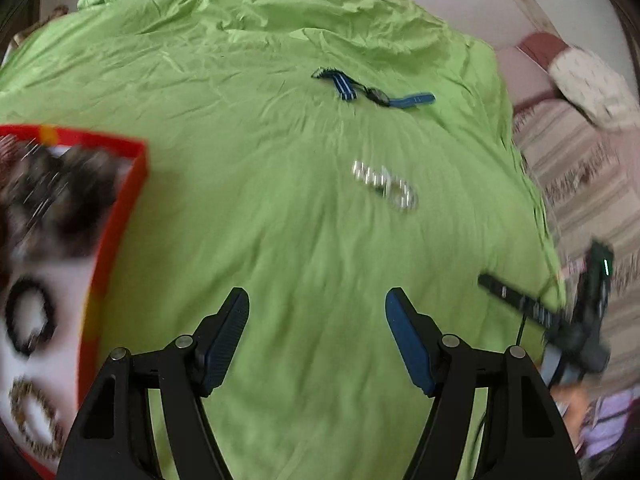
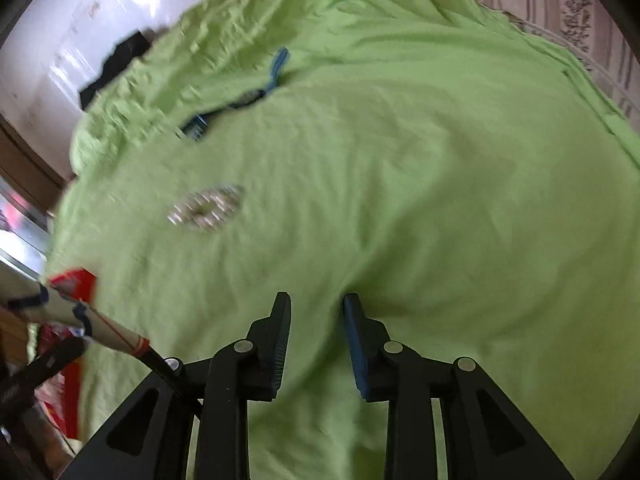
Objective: Organize jewelry
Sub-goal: 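Grasp the white pearl bracelet with the left tool and lift it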
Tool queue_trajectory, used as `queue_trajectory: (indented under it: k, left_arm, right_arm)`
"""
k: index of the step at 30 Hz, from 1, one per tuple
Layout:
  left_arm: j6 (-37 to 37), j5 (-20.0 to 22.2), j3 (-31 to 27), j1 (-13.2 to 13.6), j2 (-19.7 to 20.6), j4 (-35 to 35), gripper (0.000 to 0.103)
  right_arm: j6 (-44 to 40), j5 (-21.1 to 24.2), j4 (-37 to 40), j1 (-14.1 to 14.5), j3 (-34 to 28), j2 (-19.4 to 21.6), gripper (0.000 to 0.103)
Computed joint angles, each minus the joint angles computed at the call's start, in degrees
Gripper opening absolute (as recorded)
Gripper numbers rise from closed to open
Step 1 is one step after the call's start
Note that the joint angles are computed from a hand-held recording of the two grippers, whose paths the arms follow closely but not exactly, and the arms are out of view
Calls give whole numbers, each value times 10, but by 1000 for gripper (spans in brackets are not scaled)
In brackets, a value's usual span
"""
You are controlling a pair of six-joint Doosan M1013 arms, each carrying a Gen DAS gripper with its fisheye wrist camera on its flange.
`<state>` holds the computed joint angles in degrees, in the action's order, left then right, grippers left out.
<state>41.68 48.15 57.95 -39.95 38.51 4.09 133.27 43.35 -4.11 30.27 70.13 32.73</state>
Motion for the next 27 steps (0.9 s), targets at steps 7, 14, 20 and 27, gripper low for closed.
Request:
queue_trajectory:
  k: [7, 14, 20, 27]
  left_arm:
    - [35, 81, -205, 30, 128, -119, 44]
    - [7, 116, -335, 40, 210, -156, 32]
    - [35, 96, -307, 39, 189, -173, 8]
    - [151, -9, -112, 19, 63, -198, 9]
  right_arm:
    - [-17, -76, 22, -1, 13, -5, 33]
    - [-51, -91, 43, -5, 18, -5, 33]
    - [-36, -90, 15, -5, 19, -6, 33]
    - [-22, -97, 14, -5, 26, -10, 33]
